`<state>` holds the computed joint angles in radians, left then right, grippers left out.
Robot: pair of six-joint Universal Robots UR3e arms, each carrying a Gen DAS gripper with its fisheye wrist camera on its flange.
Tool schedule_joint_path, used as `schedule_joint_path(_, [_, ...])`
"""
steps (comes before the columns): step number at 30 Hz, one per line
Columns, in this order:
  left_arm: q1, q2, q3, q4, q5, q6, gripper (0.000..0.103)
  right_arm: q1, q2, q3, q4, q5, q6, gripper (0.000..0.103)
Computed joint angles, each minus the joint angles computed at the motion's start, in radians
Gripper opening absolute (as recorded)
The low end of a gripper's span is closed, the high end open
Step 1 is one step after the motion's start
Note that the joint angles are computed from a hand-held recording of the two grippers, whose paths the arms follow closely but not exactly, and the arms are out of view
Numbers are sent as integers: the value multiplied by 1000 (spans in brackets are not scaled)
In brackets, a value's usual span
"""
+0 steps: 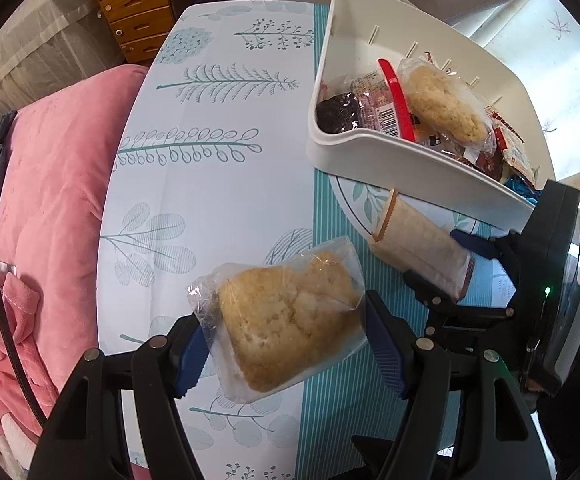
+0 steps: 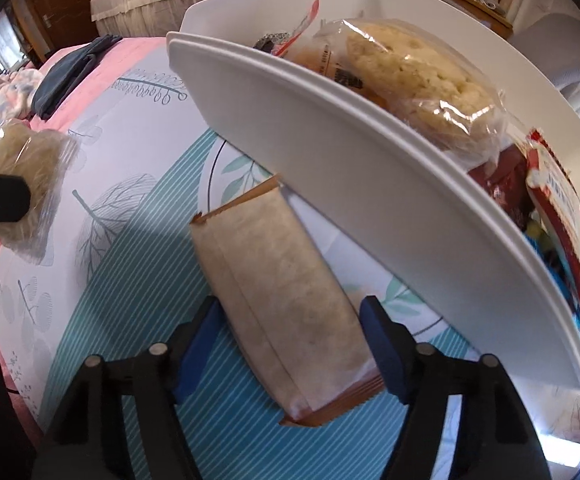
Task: Organize snacks
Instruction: 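Lift the brown bar with the right tool while the left lifts the rice-cracker bag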
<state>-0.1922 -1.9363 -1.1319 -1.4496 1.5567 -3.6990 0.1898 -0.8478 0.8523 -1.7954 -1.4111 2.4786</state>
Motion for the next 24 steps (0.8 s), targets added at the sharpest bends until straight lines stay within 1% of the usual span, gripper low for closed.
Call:
schedule_joint_path(4, [-8,-15,43,-28,8,1,69,10,-23,8,52,-27,73,68])
schedule_joint_path(5, [-10,-17,51,-33,8,-1,69,8,-26,0,78,-25,94,64])
schedule_joint_path(6, [-11,-18,55,-36,8,-3,69,4,-27,-11,104,-19,111,63])
schedule_joint_path(8, [-15,-21,67,-44,10,-6,69,-18,-21,-54,193,20,156,63])
schedule_joint_path(14, [-30,-40,119,-68,20,-3,69,-106,-60,-36,337,125,241,63])
schedule_joint_path(17, [-38,-65,176,-104,17,7,69,-148,-74,-31,409,147,281,63])
schedule_joint_path(19, [-41,-84,224,-134,9,15,69,-178,-107,8,438,156,299,63])
schedule_joint_path(22, [-46,-123,323,-190,2,31,69,-214,-140,16,504,139,327,63])
schedule_joint_path(24, [-47,-158,406,-234,-8,48,69,-239,-158,5,547,162,346,63])
